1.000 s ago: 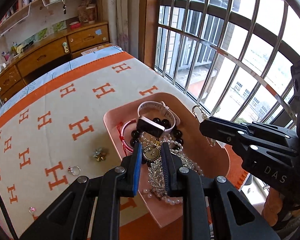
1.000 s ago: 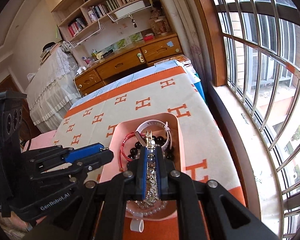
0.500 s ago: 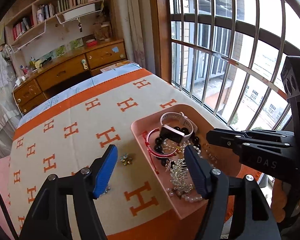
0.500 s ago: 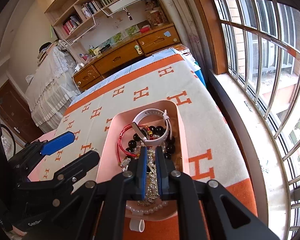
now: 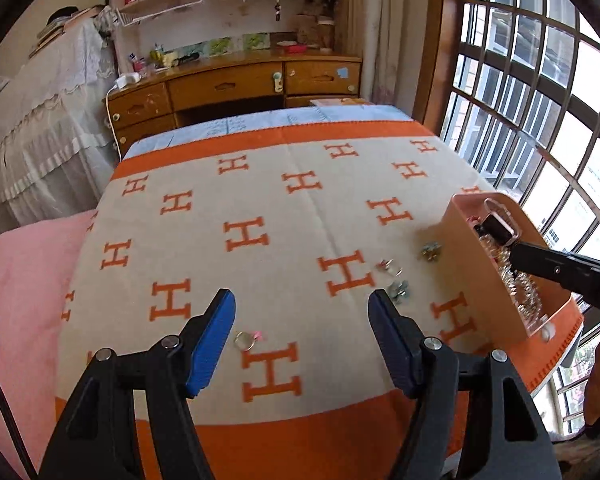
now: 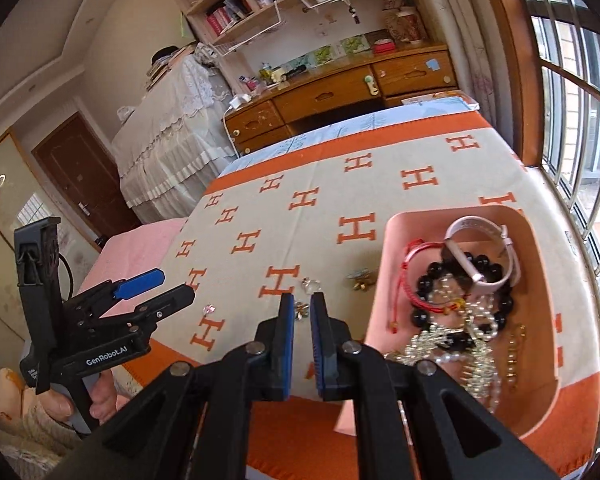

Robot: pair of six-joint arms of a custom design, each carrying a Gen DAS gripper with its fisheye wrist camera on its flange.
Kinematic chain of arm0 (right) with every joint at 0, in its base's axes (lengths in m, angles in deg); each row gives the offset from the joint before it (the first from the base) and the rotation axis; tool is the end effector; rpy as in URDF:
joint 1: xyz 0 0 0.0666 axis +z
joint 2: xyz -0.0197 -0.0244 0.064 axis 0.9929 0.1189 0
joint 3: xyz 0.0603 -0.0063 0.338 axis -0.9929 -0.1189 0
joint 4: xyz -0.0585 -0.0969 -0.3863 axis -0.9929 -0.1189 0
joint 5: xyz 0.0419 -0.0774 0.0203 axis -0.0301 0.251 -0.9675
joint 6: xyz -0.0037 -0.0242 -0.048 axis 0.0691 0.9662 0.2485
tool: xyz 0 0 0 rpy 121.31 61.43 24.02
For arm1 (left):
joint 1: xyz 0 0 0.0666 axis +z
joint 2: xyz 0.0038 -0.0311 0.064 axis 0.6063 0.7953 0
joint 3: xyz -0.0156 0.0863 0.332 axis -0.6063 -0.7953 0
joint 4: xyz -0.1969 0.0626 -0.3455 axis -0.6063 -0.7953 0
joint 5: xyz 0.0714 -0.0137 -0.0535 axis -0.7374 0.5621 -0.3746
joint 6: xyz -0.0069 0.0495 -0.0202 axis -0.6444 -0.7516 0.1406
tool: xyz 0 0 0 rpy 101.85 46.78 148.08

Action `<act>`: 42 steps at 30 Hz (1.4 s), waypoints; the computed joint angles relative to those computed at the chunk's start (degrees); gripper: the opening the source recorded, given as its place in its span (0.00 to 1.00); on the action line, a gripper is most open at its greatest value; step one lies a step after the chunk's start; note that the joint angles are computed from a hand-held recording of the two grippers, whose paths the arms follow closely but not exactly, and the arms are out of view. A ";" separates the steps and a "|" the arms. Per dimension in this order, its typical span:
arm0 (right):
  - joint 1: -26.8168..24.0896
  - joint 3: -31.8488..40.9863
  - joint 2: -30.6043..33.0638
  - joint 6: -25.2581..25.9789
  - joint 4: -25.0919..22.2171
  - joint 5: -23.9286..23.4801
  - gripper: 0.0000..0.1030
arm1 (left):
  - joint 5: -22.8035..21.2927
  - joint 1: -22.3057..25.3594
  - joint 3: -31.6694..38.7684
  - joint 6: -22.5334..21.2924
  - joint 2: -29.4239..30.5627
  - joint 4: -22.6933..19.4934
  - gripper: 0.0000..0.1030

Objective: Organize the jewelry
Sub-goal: 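Grasp the red-stone ring with the right tool while the left tool grasps the pink-stone ring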

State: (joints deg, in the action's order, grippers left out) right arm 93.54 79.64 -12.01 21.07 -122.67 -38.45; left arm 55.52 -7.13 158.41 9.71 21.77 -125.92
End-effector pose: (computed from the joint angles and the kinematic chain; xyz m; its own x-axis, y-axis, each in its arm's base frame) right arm 0.4121 0.0917 0.4888 -0.7543 -0.0344 -0.6556 -0.3962 0.8201 0.4128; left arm 0.3822 -0.3540 0.4912 -0.7574 0.0217 -0.6525 0.0365 0.9993 -0.0092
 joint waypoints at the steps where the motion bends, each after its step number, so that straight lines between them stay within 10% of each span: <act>1: 1.00 0.57 0.69 0.17 -0.55 0.22 0.08 | 0.87 0.54 -1.99 0.16 -1.15 -0.15 0.65; 22: 8.28 8.59 11.47 -2.18 -7.14 13.62 0.25 | 14.62 8.42 -12.84 -21.99 -3.88 6.81 0.64; 42: 10.02 27.39 27.16 21.59 -22.48 19.03 0.25 | 24.50 12.15 -12.16 -29.28 -3.25 7.44 0.59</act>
State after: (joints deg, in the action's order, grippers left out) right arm 103.55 107.03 15.16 42.66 -145.15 -19.41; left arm 80.02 5.02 146.25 -19.57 18.52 -118.48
